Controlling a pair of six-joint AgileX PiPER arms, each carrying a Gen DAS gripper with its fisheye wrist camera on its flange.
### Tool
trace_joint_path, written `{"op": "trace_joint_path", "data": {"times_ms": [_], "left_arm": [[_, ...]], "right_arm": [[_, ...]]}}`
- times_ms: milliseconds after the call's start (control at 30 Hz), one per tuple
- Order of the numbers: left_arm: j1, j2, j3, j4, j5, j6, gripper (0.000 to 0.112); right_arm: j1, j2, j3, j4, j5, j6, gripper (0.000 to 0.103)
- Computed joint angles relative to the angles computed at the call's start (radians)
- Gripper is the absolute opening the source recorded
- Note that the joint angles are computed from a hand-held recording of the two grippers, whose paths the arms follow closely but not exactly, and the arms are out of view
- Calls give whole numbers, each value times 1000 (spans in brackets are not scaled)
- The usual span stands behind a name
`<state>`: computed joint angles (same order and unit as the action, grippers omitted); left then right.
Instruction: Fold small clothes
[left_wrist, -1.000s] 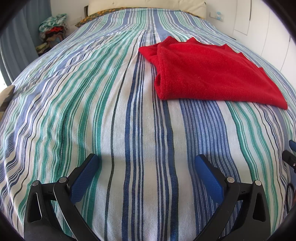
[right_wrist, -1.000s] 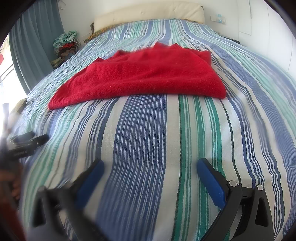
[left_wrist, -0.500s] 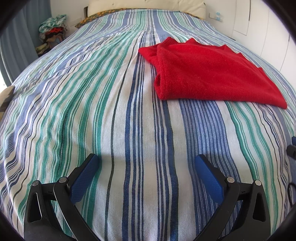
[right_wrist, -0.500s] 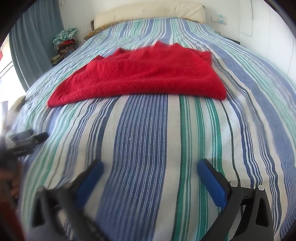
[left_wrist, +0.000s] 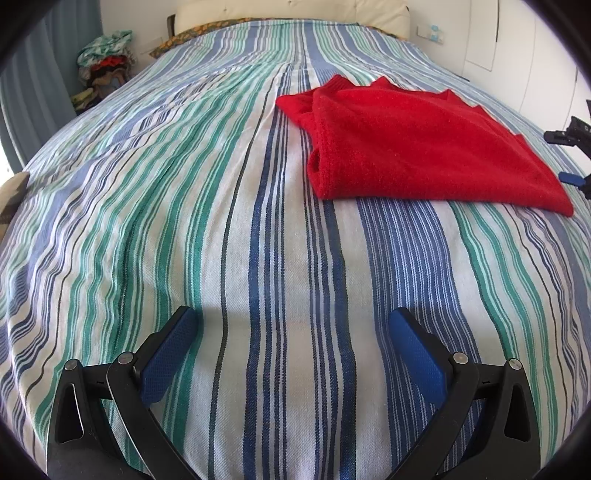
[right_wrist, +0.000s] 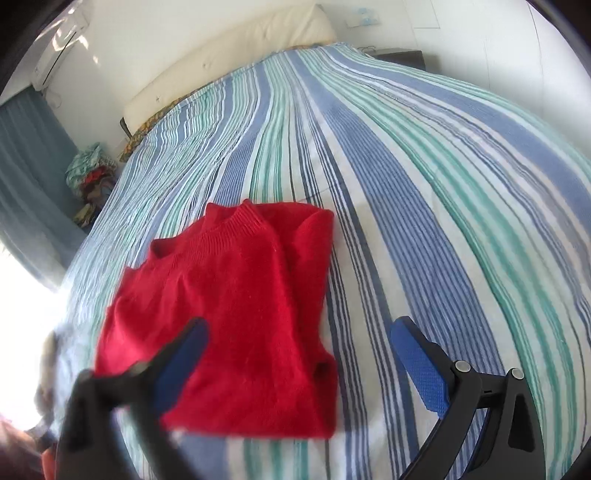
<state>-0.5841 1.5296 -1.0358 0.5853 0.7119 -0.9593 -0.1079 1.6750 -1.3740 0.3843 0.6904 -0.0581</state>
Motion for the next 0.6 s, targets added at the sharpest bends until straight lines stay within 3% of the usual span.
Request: {"op": "trace_joint_path", "data": {"times_ms": [133,233,267,300,467,600], "left_arm": [[-2,-1,1,1,-1,-4,102],[-1,-1,2,-1,-7,-5,102],[1,0,2,-2,-9,-3,102],[2,2,0,-5,-11,0,102],[10,8,-7,-11,-18,9,102],[15,14,-13,-17,-18,19,102]], "right_arm": [[29,185,-161,-36,81,78,93],[42,236,-189,-64,73,117,73],[31,241,-199,-17,75,74,31],[23,254,-233,18,112,56,10],[100,243,-424,-51,250,119,10],[255,295,-673,-89,376,200,10]]}}
